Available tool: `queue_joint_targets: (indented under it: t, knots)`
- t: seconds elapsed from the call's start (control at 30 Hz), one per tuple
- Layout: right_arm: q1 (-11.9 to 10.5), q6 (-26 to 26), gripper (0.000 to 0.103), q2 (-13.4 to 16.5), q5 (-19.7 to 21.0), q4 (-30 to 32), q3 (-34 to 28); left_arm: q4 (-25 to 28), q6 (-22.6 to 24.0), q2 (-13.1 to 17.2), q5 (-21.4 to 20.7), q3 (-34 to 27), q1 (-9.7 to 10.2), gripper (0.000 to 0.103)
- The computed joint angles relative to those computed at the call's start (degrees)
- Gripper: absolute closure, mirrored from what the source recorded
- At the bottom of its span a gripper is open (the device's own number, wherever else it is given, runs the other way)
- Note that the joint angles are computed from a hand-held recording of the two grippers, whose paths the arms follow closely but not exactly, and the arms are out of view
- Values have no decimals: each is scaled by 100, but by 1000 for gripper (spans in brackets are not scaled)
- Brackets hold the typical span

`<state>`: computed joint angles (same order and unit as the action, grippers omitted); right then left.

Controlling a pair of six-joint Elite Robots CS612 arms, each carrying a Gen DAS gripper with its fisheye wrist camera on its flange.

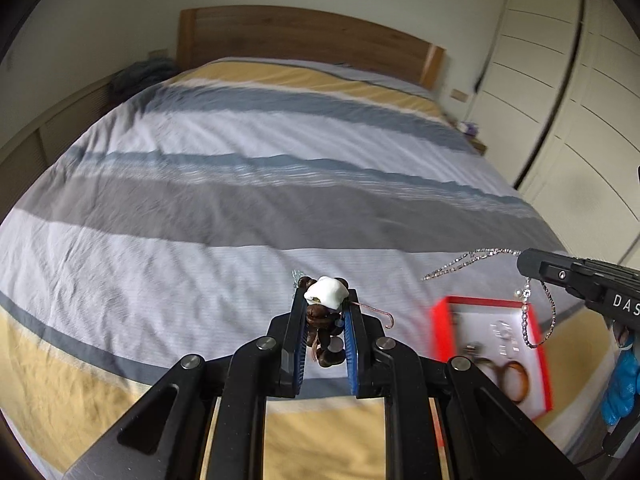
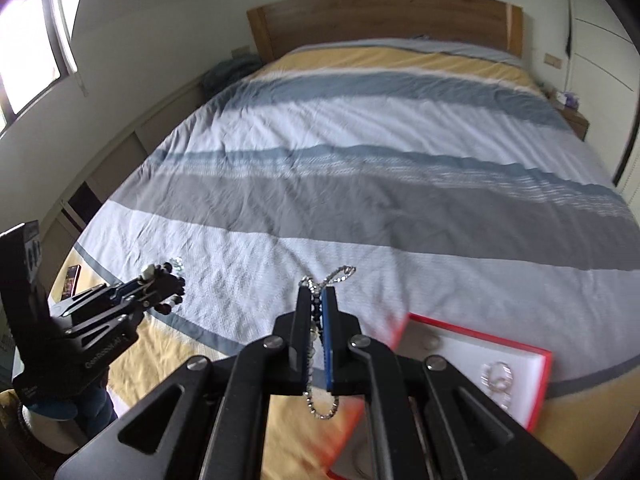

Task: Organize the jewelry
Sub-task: 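Carry the bracelet and necklace into the red box and open both tools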

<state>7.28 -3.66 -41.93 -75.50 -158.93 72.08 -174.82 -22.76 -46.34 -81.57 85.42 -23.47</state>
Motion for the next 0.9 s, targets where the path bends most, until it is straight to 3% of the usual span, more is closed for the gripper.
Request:
queue_joint_targets:
  t: [0.1, 0.33, 0.63, 0.9]
  knots:
    - [-151, 47, 98, -239, -15, -270, 402, 10, 89, 8, -104, -58, -137, 87]
    - [-445, 179, 98, -447, -182, -524, 911, 283, 313, 258, -503, -409, -441, 87]
    - [-715, 261, 98, -272, -179, -507, 1105, 1009, 520, 738, -816, -968, -696, 87]
    - [-806, 314, 98, -82, 47, -448, 1263, 1525, 605, 1007, -779, -1194, -799, 87]
